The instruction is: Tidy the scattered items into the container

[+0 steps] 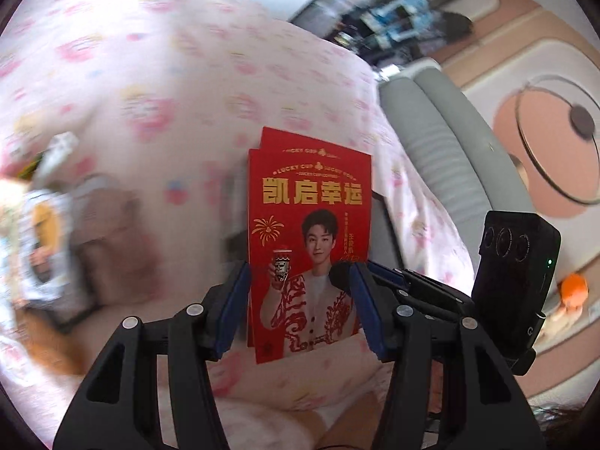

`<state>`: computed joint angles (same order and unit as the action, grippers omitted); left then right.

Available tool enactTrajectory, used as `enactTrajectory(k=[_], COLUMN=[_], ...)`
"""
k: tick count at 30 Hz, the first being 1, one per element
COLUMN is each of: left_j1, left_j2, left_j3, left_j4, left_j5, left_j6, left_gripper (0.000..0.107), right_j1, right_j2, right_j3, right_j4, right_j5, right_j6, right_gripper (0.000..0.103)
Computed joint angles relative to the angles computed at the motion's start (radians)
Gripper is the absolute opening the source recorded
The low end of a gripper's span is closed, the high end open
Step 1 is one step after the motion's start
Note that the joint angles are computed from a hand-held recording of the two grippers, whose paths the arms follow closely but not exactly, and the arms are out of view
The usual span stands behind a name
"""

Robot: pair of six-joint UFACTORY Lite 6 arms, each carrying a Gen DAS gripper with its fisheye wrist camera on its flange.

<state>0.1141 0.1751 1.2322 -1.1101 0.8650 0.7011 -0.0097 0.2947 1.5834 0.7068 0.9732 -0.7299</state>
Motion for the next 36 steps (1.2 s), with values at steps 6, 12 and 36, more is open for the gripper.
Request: enactTrajectory(k=[6,12,36], left_j1=[-0.306,-0.480,-0.531], left_j2=[0.312,0.648,0.792], left_j3=[0.330,0.746,0.940], left_j4=[0.042,0.348,0.432], left_j5=[-0.111,-0.092,0.078], left_j6=[-0.223,-0.600,-0.712], left_gripper=[0.056,0.056,0.043], right_j1=[-0.318,-0.421,-0.513], right_j2=[0.179,0.438,0.419], right_j3=[0.238,0.437,0.409], right_j4=[-0.047,-0.187,-0.111], right_j5=[0.206,0.250,0.084], right_j6=[-0.108,-0.085,-0.134], right_gripper=[0.021,0.021,0.023])
